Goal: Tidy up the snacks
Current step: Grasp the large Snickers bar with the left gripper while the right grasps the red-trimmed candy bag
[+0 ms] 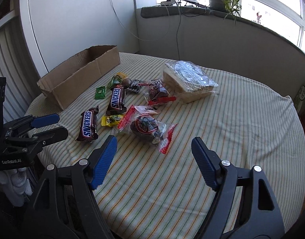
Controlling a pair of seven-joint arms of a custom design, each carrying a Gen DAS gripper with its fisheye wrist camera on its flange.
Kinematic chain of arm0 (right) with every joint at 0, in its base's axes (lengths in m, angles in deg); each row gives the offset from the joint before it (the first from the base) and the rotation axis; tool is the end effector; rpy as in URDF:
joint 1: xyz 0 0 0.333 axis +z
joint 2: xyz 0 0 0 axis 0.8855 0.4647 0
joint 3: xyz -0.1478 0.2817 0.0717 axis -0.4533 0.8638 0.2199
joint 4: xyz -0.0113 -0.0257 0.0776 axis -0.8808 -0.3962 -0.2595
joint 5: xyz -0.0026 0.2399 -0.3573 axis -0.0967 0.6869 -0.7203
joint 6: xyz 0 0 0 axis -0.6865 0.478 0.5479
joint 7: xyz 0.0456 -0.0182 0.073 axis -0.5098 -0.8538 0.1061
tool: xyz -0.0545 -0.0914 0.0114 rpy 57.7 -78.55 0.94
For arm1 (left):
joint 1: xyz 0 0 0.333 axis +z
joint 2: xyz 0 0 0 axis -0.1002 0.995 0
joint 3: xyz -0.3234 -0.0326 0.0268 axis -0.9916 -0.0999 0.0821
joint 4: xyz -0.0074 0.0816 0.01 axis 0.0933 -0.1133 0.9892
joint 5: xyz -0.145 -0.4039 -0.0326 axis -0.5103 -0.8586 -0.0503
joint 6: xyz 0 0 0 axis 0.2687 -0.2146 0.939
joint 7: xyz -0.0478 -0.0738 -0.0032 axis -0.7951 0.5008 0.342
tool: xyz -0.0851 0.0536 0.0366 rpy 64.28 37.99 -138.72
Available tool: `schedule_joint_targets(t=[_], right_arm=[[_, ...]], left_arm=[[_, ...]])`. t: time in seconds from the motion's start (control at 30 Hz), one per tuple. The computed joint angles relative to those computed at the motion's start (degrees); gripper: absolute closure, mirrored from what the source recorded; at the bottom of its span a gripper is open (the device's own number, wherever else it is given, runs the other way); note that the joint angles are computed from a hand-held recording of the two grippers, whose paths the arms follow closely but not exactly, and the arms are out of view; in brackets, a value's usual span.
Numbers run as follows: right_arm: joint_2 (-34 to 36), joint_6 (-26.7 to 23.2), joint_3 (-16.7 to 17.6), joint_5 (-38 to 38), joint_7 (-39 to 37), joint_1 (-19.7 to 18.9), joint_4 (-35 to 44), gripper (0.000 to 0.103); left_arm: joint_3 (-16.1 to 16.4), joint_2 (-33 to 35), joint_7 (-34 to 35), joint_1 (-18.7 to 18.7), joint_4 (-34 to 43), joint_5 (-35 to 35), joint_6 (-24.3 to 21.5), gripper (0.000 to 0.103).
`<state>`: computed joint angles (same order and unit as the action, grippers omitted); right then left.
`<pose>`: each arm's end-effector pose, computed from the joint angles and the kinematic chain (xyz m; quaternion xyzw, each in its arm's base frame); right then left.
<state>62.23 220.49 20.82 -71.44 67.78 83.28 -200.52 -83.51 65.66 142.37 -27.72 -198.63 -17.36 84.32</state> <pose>0.4744 0.2340 0.4853 -0.7717 0.5126 -0.1931 0.3231 0.4703 -0.1566 0.4771 -0.5940 0.6936 -0.3782 0.1515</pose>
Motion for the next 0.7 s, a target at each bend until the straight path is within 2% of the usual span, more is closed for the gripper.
schedule_joint_targets(t=[0.1,0.2,0.33,0.5,0.7], right_arm=[[2.9,-3.0,-3.4,4.2,-8.5,3.0,3.5,0.023],[5.4,-5.0,-3.3,5.3,-14.2,2.5,6.5,0.023],[8.5,-8.9,-3.7,12.5,-25.4,2.9,10.5,0.023],[11.0,-12.2,-2.0,15.8,-30.7,1.1,13.5,0.025],[12.4,-15.7,-1.0,18.2,-31.9,-0.4,15.3,0.05]], left_arm=[[-0.6,2.5,-1.0,0.8,2.2,0.4,-1.4,0.037],[-1.9,4.5,-2.0,2.3,3.9,0.7,-2.4,0.038],[-3.7,6.5,-3.6,4.4,5.3,2.0,-3.6,0.038],[-6.1,8.3,-6.8,7.4,6.7,6.2,-3.7,0.042],[-8.4,9.7,-12.1,10.4,7.8,13.9,-3.6,0.056]])
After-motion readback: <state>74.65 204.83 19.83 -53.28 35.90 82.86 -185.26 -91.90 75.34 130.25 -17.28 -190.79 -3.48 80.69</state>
